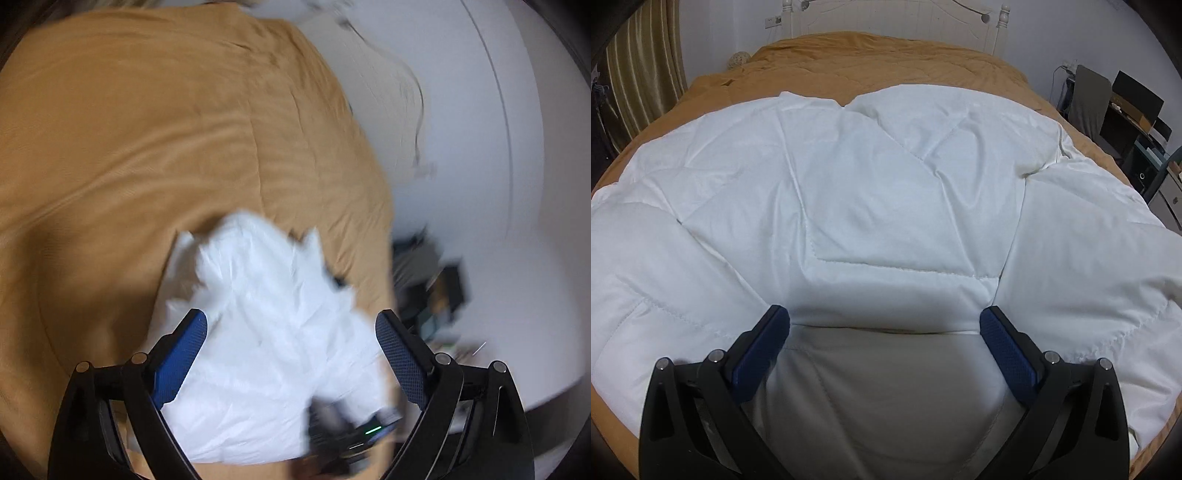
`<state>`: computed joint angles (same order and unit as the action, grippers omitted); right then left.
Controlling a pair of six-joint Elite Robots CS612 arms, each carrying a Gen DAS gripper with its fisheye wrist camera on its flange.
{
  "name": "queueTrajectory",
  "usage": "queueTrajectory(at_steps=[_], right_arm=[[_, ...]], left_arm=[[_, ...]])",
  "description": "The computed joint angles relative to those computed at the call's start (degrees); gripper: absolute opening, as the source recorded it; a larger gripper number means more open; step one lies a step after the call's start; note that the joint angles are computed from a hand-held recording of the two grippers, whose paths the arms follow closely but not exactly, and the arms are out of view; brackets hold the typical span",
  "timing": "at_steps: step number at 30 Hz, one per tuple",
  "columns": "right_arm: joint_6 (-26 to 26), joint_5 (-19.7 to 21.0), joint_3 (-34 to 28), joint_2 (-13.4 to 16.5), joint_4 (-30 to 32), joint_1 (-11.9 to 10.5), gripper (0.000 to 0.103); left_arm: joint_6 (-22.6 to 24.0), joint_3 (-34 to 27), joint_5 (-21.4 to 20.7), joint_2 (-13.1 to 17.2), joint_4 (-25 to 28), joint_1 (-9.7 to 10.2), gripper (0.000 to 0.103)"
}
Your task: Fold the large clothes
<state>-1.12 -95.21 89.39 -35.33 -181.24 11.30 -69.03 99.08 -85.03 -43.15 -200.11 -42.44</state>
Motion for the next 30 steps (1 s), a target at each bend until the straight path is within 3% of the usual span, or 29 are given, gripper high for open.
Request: queueTrajectory(at_steps=[4, 6, 8, 10, 16, 20, 22, 25, 26, 28, 30], right_arm=[[0.0, -0.3, -0.1, 0.0, 0.1, 0.4, 0.103], [0.3, -0.9, 1.7, -1.1, -0.9, 0.8, 0.102], [0.5, -0.5, 3.1, -1.8, -2.7, 0.2, 0.102], [1.0, -0.2, 4.0, -2.5, -3.7, -1.0, 0.102], [5.7, 2.6, 6.5, -3.6, -3.5, -5.8, 0.102], [9.7, 1.0, 7.3, -4.6, -3.0, -6.8, 0.096], [9.5, 0.2, 7.8, -5.4, -4.7, -6.2, 0.096], [3.3, -0.1, 6.8, -5.5, -5.6, -3.5, 0.096], [2.0, 0.0, 6.3, -5.3, -5.7, -2.8, 0.096], [-0.7, 1.1, 3.8, -4.2, -3.1, -1.2, 0.096], [-1.8, -1.7, 0.4, -2.1, 1.3, 0.1, 0.097]], left_arm=[[21.1, -8.5, 7.4, 3.4, 18.1, -4.75, 0.093], [25.7, -12.3, 15.2, 5.8, 27.6, -6.54, 0.095], [28.6, -13.6, 21.1, 7.7, 29.6, -7.52, 0.102], [28.2, -13.3, 21.7, 8.3, 27.3, -7.21, 0.103], [26.6, -13.2, 19.2, 8.2, 28.1, -5.87, 0.103], [24.9, -13.4, 19.6, 7.9, 30.5, -5.94, 0.103], [24.6, -13.1, 21.5, 7.1, 31.4, -6.59, 0.100], [29.9, -11.7, 26.7, 6.2, 24.1, -8.27, 0.102], [30.7, -12.2, 26.3, 6.3, 23.6, -8.31, 0.102], [30.0, -15.3, 23.7, 7.2, 29.8, -7.43, 0.102], [28.3, -17.9, 21.9, 9.0, 36.6, -6.18, 0.103]])
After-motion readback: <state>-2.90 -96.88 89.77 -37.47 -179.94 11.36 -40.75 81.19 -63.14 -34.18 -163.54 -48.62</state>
